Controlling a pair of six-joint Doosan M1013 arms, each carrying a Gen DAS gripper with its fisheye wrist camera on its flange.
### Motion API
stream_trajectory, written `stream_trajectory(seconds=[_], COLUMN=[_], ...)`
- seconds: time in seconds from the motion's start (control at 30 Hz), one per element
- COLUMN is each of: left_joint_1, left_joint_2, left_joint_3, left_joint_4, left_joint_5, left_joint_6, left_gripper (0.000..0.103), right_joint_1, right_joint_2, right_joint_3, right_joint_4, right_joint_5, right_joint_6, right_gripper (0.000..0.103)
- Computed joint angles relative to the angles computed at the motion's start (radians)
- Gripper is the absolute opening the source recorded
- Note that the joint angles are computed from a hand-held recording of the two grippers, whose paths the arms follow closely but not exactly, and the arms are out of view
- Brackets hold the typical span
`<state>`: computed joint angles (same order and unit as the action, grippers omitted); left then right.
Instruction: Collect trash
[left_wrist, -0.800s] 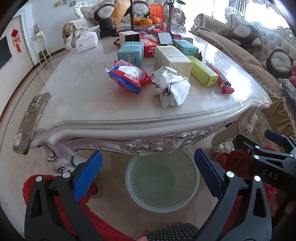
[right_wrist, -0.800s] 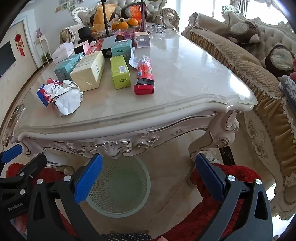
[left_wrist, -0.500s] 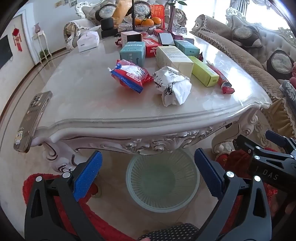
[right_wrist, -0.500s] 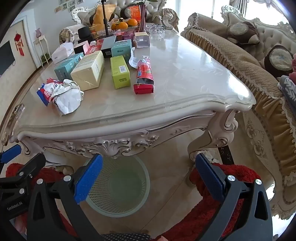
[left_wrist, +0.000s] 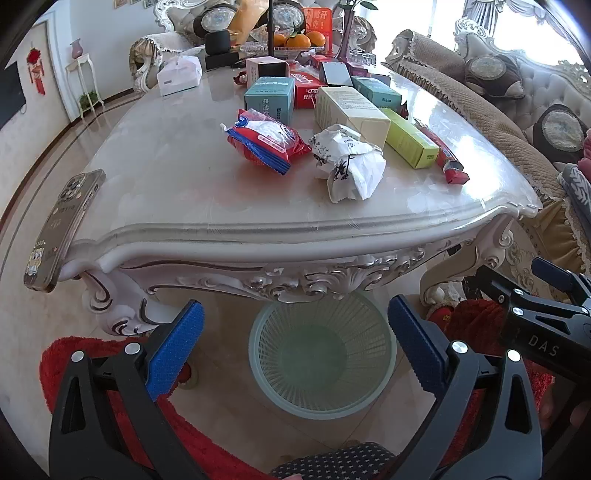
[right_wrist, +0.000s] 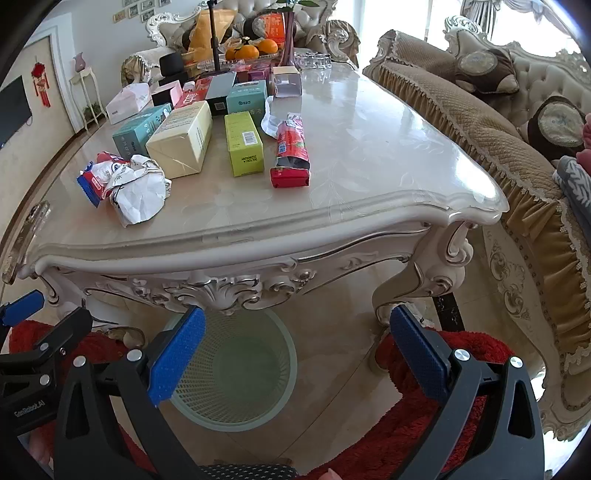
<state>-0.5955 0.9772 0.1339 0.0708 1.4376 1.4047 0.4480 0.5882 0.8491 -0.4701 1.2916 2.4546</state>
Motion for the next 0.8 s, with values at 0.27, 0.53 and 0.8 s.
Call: stream_trajectory(seconds=[0.27, 0.53, 0.8], left_joint_1=[0.0, 0.0, 0.0], left_joint_2=[-0.022, -0.033, -0.023], left_joint_3=[0.044, 0.065, 0.048], left_joint_4=[-0.004, -0.002, 0.005], left_joint_5=[-0.024, -0.033, -0.021], left_joint_6=[-0.007, -0.01, -0.015], left_gripper=[0.097, 0.097, 0.097], right_joint_1=[-0.001, 0.002, 0.002], right_joint_2=[-0.005, -0.009, -0.007], right_joint_3=[0.008, 0.013, 0.012], right_joint_4=[-0.002, -0.003, 0.0], right_joint_5=[-0.001, -0.011, -0.011], right_joint_6=[0.009, 0.006, 0.006], right_gripper=[0.096, 0.096, 0.096])
